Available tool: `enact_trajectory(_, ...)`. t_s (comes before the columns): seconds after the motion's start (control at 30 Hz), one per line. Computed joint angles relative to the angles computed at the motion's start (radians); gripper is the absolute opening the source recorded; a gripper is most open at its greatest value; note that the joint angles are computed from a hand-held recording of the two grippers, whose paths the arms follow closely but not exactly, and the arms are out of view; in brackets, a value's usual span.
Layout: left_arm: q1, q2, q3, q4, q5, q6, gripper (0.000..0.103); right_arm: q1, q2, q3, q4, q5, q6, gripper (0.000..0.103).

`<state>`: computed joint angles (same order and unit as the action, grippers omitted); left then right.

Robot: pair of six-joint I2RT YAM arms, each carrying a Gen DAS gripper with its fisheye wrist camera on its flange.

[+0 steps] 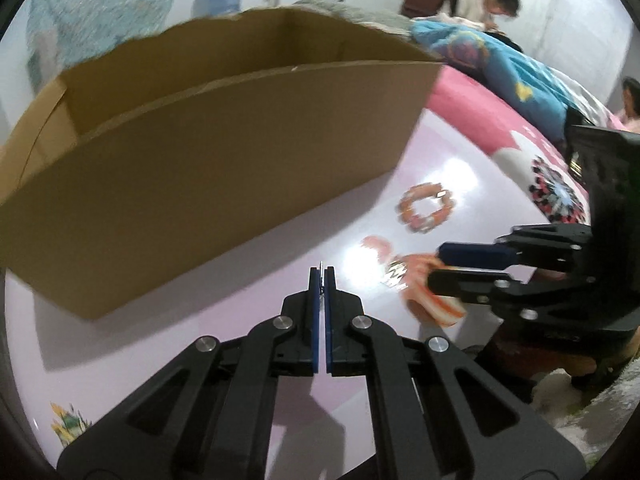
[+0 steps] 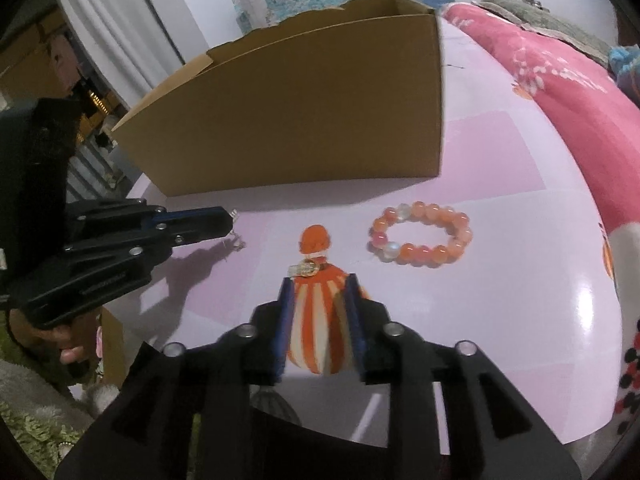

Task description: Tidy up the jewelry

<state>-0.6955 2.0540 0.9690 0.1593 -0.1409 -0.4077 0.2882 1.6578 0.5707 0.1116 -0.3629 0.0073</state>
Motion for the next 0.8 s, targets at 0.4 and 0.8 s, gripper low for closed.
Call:
enact_trajectory(0.4,0.064,-0.045,-0.169,0.164,0.032,-0.059,0.001,0.093,0.024,0.066,-0.040,0.059,-0.012,0.027)
enact_trajectory(0.8,0.092,-0.024,-0.206,0.224,0.052,-0.081,0.001,0.156,0.068,0.117,-0.072,0.144,0.025,0.027)
